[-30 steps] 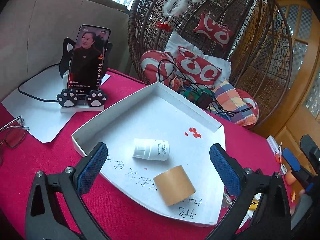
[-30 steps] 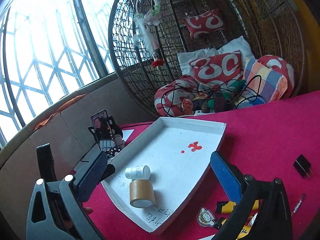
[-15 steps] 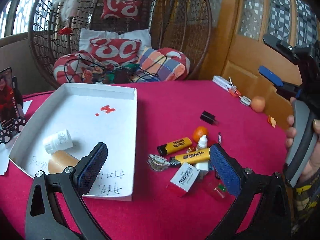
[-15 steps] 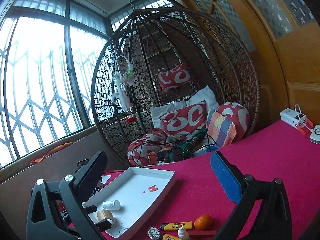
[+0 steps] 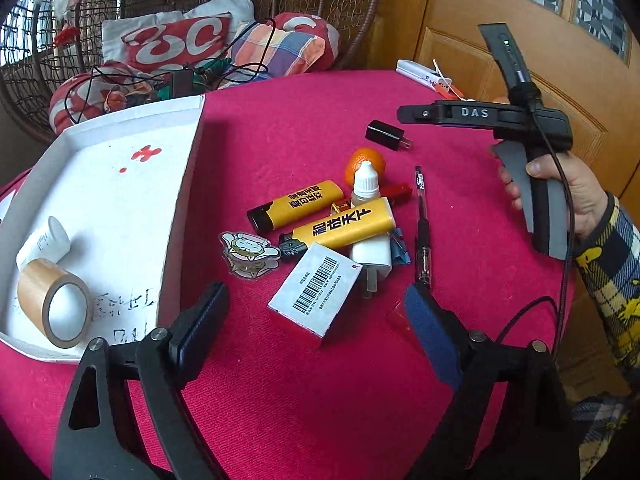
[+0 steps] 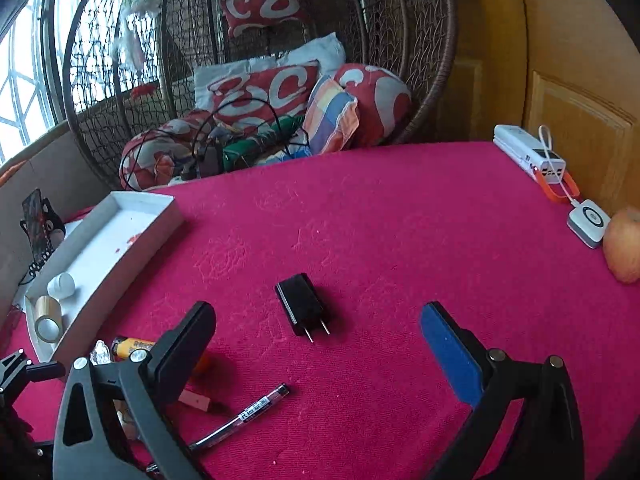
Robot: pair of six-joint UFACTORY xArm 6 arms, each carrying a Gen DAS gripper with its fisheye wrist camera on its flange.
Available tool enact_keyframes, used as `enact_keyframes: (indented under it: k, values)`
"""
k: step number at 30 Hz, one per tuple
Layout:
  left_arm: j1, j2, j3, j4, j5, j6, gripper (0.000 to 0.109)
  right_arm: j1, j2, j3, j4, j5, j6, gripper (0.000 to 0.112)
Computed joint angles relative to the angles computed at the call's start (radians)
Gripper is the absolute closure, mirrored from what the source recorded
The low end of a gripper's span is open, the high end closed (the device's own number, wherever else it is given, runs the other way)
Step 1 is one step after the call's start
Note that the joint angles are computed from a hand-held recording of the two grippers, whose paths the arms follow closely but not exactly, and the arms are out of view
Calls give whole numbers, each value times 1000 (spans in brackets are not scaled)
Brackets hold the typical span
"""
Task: Organize rigid objects
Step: 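Grasp the black charger with right tool while left tool grasps white barcode box, then lower charger and barcode box into the white tray and open both tools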
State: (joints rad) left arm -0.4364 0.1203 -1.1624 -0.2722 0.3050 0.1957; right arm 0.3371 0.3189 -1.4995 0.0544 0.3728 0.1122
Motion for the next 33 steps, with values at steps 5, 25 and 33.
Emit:
enact_keyframes:
  k: [5,25,33]
  values:
    - [5,30,-26,70,31,-49,33,18,126,-161,-29,121,-34,46]
    - [10,-3,8,38,-28,-40,77,35,-116,137,231,-94,-149,82]
    - [3,-70,72,-51,-137,0,77,77,-184,149,345,-161,-241,82]
